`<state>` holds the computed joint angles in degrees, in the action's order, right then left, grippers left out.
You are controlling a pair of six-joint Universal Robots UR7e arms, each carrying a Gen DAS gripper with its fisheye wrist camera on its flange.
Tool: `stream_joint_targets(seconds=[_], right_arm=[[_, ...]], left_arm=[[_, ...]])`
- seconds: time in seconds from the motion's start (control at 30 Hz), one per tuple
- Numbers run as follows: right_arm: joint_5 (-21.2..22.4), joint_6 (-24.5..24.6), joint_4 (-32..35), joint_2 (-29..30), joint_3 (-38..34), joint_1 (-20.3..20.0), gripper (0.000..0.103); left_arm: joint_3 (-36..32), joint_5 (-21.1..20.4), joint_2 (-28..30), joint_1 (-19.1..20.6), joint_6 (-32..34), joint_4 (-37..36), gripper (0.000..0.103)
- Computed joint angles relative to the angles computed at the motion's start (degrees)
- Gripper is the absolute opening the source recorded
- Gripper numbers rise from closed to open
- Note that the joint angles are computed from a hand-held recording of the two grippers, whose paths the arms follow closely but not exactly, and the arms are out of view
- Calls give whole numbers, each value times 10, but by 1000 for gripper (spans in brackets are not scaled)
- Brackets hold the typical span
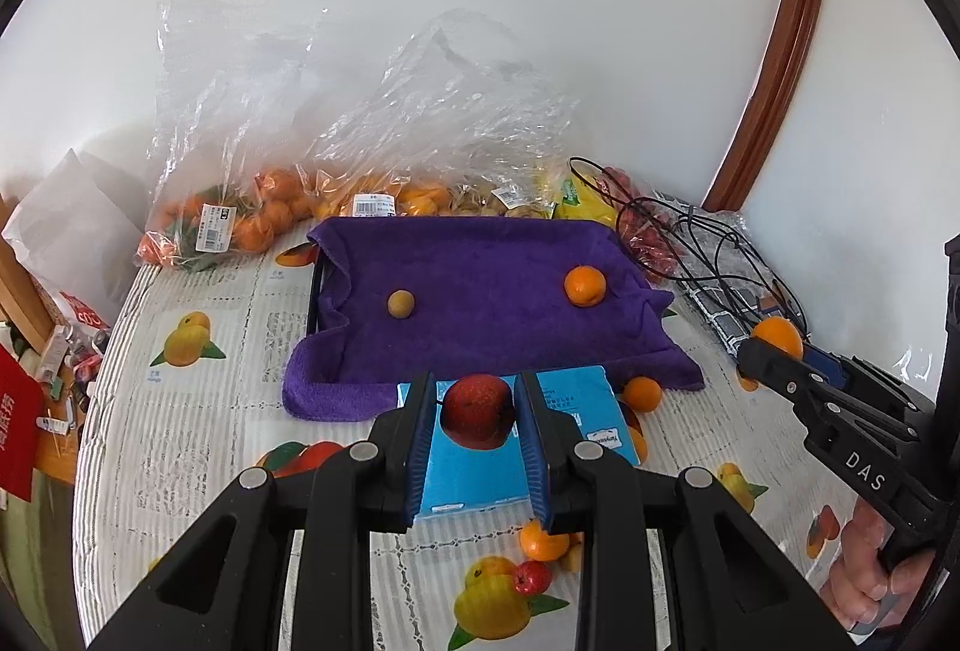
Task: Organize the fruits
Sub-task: 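Carry the orange with the right gripper while the left carries the red fruit onto the purple towel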
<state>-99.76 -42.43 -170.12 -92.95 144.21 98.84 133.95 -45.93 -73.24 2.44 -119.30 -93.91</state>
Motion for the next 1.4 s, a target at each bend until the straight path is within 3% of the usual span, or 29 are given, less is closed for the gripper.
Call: stream_joint_targets(seconds=[0.77,1.1,1.4], right_arm=[[-22,13,-96,187,-85,5,32],[-38,11,-119,241,-110,-3,32],[-46,11,-125,284,-132,-27,32]], left_arm=[[34,75,-61,129,117,-60,26],[41,90,-62,190,168,-106,26],[73,85,-63,239,214,-194,26]])
